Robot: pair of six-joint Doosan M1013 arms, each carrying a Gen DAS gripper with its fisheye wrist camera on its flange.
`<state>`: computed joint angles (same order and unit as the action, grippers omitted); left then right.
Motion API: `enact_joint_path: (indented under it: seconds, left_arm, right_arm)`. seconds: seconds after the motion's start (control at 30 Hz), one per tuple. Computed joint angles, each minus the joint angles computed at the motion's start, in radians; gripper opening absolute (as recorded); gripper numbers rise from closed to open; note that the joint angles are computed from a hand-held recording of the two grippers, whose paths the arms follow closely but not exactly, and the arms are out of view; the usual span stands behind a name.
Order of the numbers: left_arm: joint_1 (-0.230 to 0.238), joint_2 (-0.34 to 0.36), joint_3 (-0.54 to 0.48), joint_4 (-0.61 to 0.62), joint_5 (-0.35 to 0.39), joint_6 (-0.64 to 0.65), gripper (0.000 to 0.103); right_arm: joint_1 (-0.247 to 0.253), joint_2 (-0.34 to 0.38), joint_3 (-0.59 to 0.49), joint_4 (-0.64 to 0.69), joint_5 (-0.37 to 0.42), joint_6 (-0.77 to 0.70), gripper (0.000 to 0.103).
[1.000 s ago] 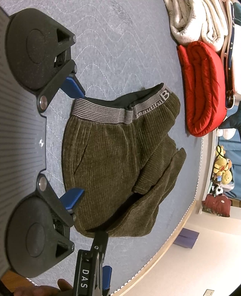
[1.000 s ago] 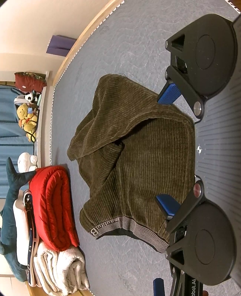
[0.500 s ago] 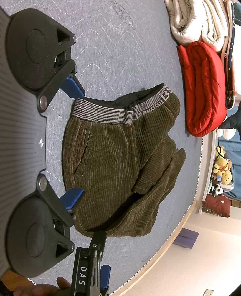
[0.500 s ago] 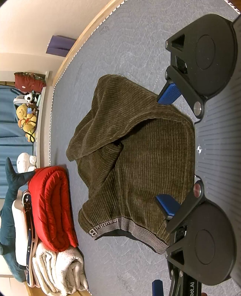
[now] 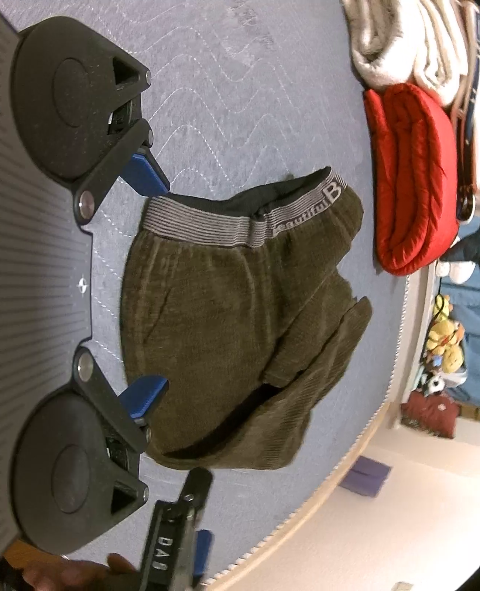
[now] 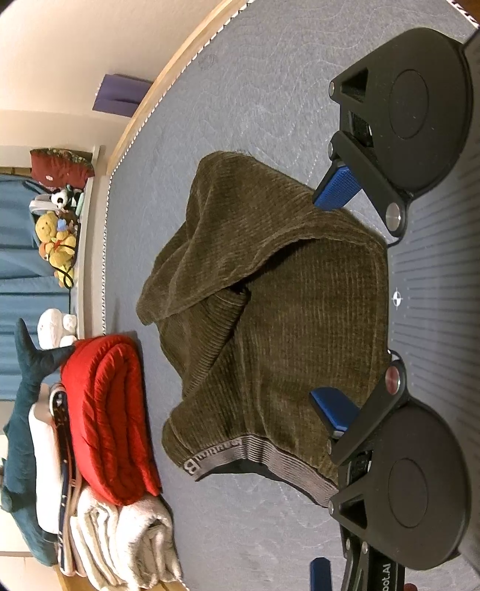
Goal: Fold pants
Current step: 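Grasp the grey waistband with the left tool while the right tool grasps the pant leg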
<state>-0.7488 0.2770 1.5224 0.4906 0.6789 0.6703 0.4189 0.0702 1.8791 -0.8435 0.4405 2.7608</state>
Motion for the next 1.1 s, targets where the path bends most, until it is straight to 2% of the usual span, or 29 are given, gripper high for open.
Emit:
enact_joint_path:
  seconds: [0.07,0.13,0.2,0.23,0.27,0.3,0.33,0.37,0.43,0.47,0.53,0.57,0.63,0.8,0.9,1.0,1.07,1.1]
  left_arm:
    - [0.026,-0.015,0.004,-0.073,-0.035,0.034,0.103]
    - [0.076,-0.035,0.008,-0.257,-0.092,0.144,0.103]
    - [0.11,-0.026,-0.042,-0.354,-0.035,0.249,0.093]
    - [0.117,-0.023,-0.062,-0.326,-0.02,0.259,0.072]
    - [0.119,-0.019,-0.077,-0.277,-0.013,0.244,0.06]
    - [0.125,-0.016,-0.086,-0.246,-0.02,0.232,0.055]
    - [0.134,-0.014,-0.087,-0.252,-0.044,0.237,0.032]
    - [0.146,-0.011,-0.081,-0.275,-0.077,0.255,0.016]
    - [0.157,-0.005,-0.048,-0.261,-0.147,0.238,0.016]
    - [0.16,0.003,-0.038,-0.26,-0.151,0.247,0.016]
    - [0.171,0.04,-0.067,-0.343,-0.07,0.327,0.016]
    - [0.18,0.051,-0.069,-0.397,-0.078,0.376,0.016]
    - [0.186,0.068,-0.076,-0.399,-0.087,0.386,0.017]
    - [0.211,0.091,-0.067,-0.451,-0.152,0.355,0.018]
    - [0.223,0.117,-0.084,-0.495,-0.124,0.383,0.019]
    - [0.238,0.14,-0.093,-0.587,-0.104,0.443,0.033]
    - [0.238,0.15,-0.094,-0.58,-0.099,0.441,0.046]
    - [0.236,0.154,-0.096,-0.554,-0.1,0.42,0.048]
  right_arm:
    - [0.0,-0.002,0.003,-0.072,0.017,0.077,0.096]
    - [-0.005,-0.005,0.004,-0.114,0.026,0.13,0.089]
    - [-0.019,-0.011,0.007,-0.158,0.032,0.202,0.082]
    - [-0.025,-0.014,0.009,-0.167,0.032,0.221,0.075]
    - [-0.032,-0.017,0.011,-0.173,0.03,0.24,0.068]
    - [-0.043,-0.019,0.013,-0.176,0.027,0.257,0.065]
    - [-0.047,-0.02,0.016,-0.176,0.018,0.256,0.061]
    - [-0.055,-0.019,0.016,-0.167,0.02,0.256,0.058]
    - [-0.065,-0.014,0.013,-0.135,0.02,0.239,0.055]
    - [-0.064,-0.01,0.009,-0.125,0.026,0.232,0.055]
    - [-0.071,0.001,0.001,-0.098,0.032,0.207,0.055]
    - [-0.075,0.007,-0.004,-0.083,0.031,0.191,0.056]
    - [-0.086,0.019,-0.015,-0.042,0.02,0.139,0.056]
    - [-0.105,0.058,-0.05,0.033,0.022,0.029,0.068]
    - [-0.114,0.085,-0.072,0.104,0.025,-0.058,0.073]
    - [-0.116,0.109,-0.091,0.171,0.037,-0.147,0.077]
    - [-0.117,0.127,-0.106,0.21,0.056,-0.191,0.081]
    - [-0.118,0.133,-0.11,0.226,0.062,-0.21,0.082]
